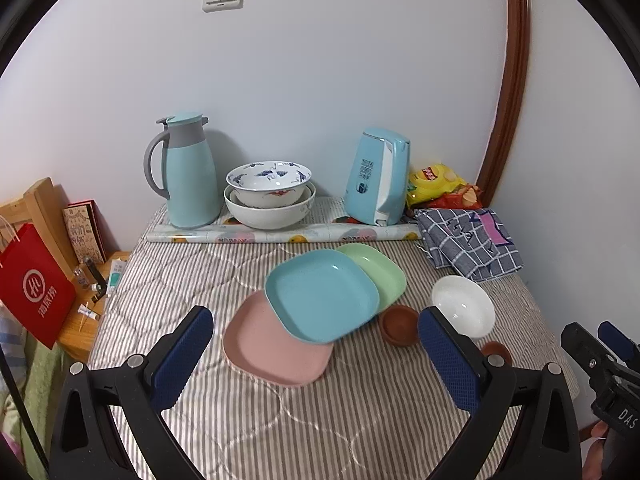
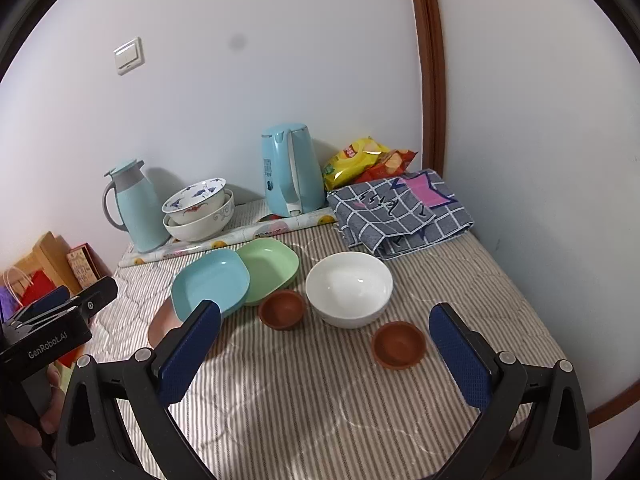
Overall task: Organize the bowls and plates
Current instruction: 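Move the right tool to the teal plate rim and close on it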
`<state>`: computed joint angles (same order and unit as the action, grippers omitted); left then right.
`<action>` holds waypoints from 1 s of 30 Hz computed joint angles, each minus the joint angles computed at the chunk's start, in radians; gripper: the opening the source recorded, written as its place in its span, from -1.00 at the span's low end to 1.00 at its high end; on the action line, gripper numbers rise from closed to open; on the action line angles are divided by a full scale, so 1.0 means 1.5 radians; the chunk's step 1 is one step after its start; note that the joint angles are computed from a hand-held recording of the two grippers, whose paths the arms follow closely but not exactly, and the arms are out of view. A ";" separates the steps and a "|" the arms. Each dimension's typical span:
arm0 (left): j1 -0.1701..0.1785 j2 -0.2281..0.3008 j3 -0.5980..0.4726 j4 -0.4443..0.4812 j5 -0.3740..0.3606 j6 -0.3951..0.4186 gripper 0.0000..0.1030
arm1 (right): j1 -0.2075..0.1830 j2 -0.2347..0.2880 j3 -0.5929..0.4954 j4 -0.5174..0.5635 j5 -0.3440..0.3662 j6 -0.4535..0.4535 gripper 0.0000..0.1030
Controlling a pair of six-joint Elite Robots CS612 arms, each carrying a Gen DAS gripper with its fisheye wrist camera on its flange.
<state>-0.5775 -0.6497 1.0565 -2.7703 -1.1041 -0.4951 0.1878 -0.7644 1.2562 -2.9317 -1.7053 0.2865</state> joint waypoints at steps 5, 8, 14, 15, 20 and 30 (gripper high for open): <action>0.011 0.016 -0.030 0.012 -0.015 -0.009 1.00 | -0.003 0.024 -0.041 0.014 0.014 -0.010 1.00; 0.018 0.029 -0.051 0.028 -0.021 -0.015 1.00 | -0.001 0.041 -0.069 0.026 0.007 -0.020 1.00; 0.030 0.051 -0.083 0.056 -0.036 -0.022 1.00 | -0.003 0.074 -0.121 0.068 0.032 -0.009 1.00; 0.032 0.055 -0.090 0.062 -0.040 -0.026 1.00 | -0.003 0.079 -0.128 0.069 0.035 -0.008 1.00; 0.045 0.078 -0.124 0.095 -0.064 -0.038 0.92 | -0.003 0.107 -0.169 0.091 0.036 -0.003 0.99; 0.067 0.126 -0.193 0.165 -0.099 -0.069 0.60 | 0.003 0.168 -0.268 0.144 0.035 -0.030 0.83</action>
